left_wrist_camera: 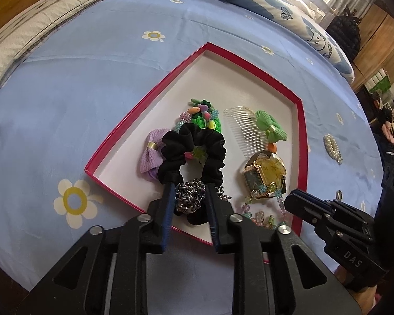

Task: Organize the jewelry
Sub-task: 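Open both tools releasing the keychain and beaded bracelet in the box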

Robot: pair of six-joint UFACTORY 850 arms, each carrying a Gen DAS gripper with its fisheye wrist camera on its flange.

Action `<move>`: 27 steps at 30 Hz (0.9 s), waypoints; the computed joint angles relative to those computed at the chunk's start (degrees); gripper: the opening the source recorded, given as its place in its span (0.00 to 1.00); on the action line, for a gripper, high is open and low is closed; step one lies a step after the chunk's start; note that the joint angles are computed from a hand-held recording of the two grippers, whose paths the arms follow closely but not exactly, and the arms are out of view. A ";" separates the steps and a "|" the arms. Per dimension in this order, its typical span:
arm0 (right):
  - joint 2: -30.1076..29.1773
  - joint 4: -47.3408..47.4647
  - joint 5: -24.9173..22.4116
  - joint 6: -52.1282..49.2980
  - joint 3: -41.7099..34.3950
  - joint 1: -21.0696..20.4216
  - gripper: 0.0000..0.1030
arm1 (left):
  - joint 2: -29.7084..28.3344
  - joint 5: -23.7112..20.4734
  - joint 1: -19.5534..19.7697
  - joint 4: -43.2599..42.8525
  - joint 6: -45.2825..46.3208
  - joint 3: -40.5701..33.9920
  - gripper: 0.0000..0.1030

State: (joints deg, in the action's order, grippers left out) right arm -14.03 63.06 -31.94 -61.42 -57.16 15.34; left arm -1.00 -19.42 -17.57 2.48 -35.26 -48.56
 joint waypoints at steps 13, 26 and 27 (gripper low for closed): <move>3.50 5.97 1.82 -4.65 2.00 -1.22 0.51 | 2.50 0.52 -1.74 7.40 -6.51 0.68 0.53; 5.39 9.53 0.57 -5.94 3.09 -3.38 0.68 | 4.67 -0.27 -2.69 9.32 -9.89 1.49 0.73; 5.59 9.74 0.43 -6.14 3.29 -3.41 0.69 | 5.02 -0.41 -2.84 9.86 -10.68 1.70 0.74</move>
State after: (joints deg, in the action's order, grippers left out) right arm -8.44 72.81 -31.51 -67.56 -53.87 11.93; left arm 4.02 -19.83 -20.41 12.34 -45.94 -46.86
